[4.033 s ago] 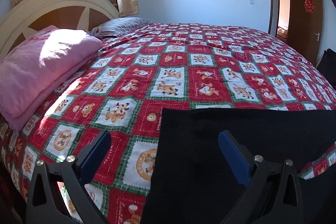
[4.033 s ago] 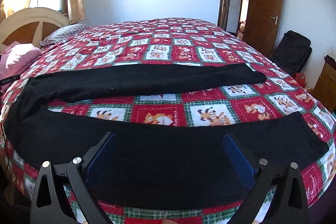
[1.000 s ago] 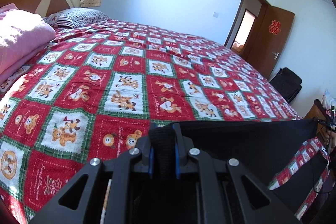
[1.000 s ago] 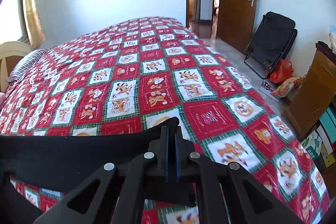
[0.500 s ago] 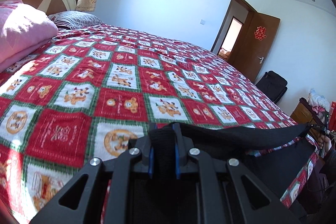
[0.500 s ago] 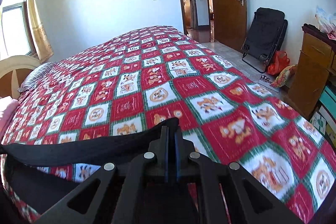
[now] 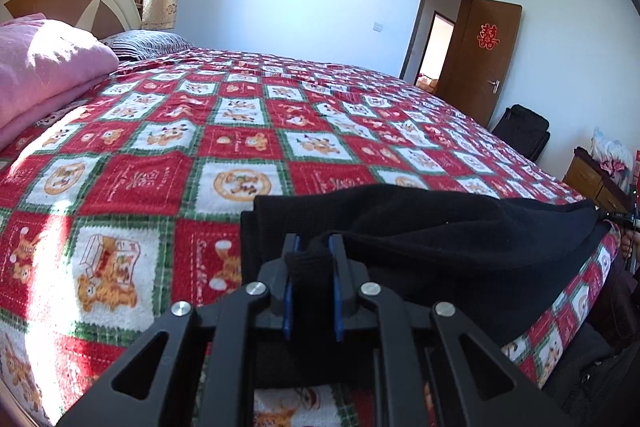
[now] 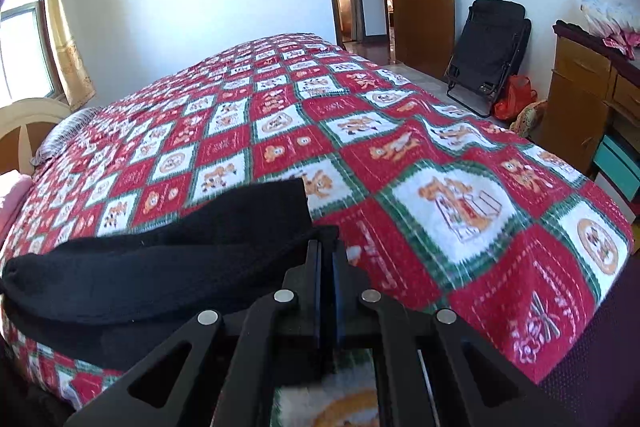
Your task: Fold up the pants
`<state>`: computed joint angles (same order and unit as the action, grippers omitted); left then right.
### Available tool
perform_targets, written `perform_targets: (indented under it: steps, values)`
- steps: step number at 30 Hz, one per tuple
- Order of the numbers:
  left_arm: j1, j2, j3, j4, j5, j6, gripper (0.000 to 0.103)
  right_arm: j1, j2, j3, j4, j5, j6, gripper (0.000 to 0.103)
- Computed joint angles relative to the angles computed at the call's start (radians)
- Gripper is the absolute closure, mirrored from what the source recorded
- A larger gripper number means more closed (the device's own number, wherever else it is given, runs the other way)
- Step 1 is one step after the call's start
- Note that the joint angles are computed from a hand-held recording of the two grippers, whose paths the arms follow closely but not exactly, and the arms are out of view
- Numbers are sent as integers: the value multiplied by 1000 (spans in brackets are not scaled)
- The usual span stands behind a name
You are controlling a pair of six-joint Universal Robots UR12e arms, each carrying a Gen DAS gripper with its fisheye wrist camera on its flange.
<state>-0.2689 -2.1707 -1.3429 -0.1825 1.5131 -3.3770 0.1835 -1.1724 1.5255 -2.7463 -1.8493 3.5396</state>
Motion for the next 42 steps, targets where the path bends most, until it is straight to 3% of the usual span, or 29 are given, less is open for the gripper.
perform_targets:
  steps: [6, 8, 9, 11, 15, 19, 22, 26, 34, 37, 39, 40, 42]
  values:
    - [-7, 4, -20, 15, 23, 18, 87, 14, -19, 8, 24, -30, -41, 94]
    - [-8, 6, -28, 25, 24, 17, 87, 37, -23, 2, 41, -120, -57, 74]
    - [-8, 6, -29, 26, 26, 18, 86, 53, -22, -5, 43, -170, -75, 70]
    - [-8, 6, -29, 27, 26, 16, 86, 78, -22, -14, 14, -195, -124, 62]
    - [-12, 4, -26, 27, 40, 27, 86, 126, 6, -71, -27, -126, -240, 61]
    - [-15, 2, -23, 32, 54, 27, 86, 176, 88, -188, 32, 34, -366, 54]
    - [-18, 2, -25, 37, 66, 29, 84, 223, 174, -290, 97, 132, -485, 54]
    - [-18, 2, -29, 48, 70, 31, 84, 266, 268, -406, 192, 211, -571, 54]
    - [-18, -4, -25, 66, 72, 51, 84, 306, 344, -491, 243, 154, -683, 54]
    - [-16, -5, -23, 71, 70, 57, 84, 301, 346, -497, 257, 157, -669, 55]
    - [-16, -7, -17, 68, 71, 69, 84, 297, 350, -509, 267, 158, -659, 73]
    - [-16, -8, -14, 65, 73, 75, 84, 299, 353, -516, 270, 142, -661, 88]
    - [-14, -10, -4, 59, 72, 86, 84, 301, 359, -532, 276, 141, -659, 96]
